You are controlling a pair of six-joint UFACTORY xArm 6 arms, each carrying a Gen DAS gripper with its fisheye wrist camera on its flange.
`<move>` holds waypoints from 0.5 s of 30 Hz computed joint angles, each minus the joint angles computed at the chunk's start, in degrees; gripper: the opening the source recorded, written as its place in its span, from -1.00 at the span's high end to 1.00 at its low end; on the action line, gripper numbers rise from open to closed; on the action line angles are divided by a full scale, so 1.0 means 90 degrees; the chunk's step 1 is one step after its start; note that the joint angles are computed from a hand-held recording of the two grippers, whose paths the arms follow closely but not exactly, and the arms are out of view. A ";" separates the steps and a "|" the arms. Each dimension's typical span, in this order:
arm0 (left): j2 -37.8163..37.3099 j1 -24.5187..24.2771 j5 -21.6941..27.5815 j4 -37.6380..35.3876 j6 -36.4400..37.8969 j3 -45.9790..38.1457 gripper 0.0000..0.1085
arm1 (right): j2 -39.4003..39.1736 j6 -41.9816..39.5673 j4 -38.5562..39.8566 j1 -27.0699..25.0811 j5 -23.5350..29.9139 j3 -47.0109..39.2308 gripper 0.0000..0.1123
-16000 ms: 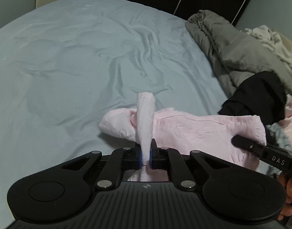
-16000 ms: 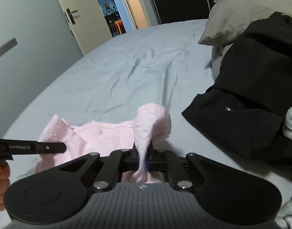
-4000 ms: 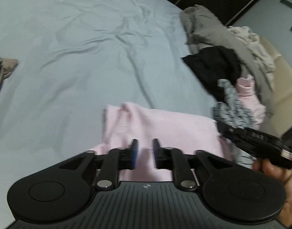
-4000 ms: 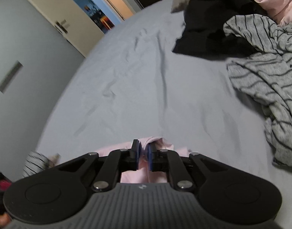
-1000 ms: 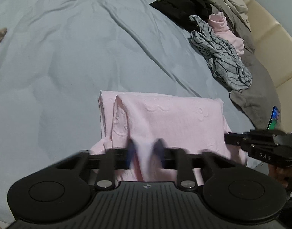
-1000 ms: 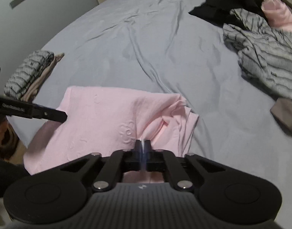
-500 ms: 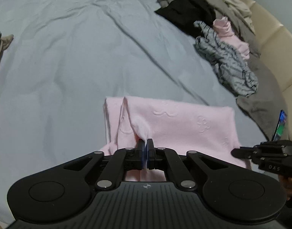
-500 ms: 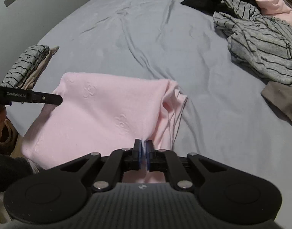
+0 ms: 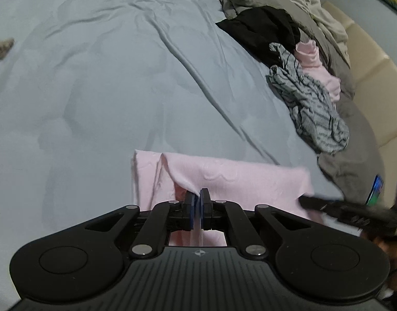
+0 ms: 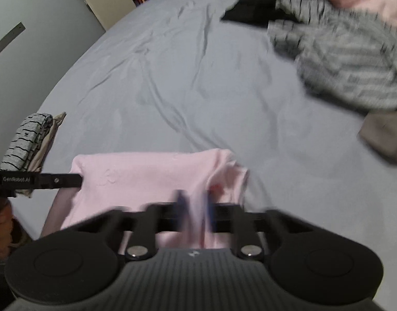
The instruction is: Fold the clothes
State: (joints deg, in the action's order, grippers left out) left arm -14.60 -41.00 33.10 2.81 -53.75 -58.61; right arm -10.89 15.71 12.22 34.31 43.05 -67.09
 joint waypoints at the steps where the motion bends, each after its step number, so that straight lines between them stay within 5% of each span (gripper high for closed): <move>1: 0.0005 0.0019 -0.0127 0.0097 -0.0142 0.0033 1.00 | 0.0030 0.0062 -0.0044 -0.0003 -0.0067 -0.0001 0.95; 8: 0.0122 -0.0008 -0.0006 0.1383 -0.0745 -0.0432 1.00 | -0.0111 0.0101 -0.0064 0.0006 -0.0936 -0.0005 0.95; 12: 0.0464 -0.0063 0.1062 0.0561 0.0048 -0.0812 1.00 | -0.0018 0.0044 -0.0218 0.0023 -0.0628 -0.0048 0.93; 15: 0.0347 -0.0088 0.0962 0.0538 -0.0048 -0.0511 1.00 | 0.0098 -0.0088 -0.0374 0.0056 -0.0065 -0.0080 0.80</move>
State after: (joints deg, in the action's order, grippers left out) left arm -11.47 -41.79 41.76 7.64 -54.18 -63.20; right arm -10.00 14.92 8.86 34.81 42.47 -67.81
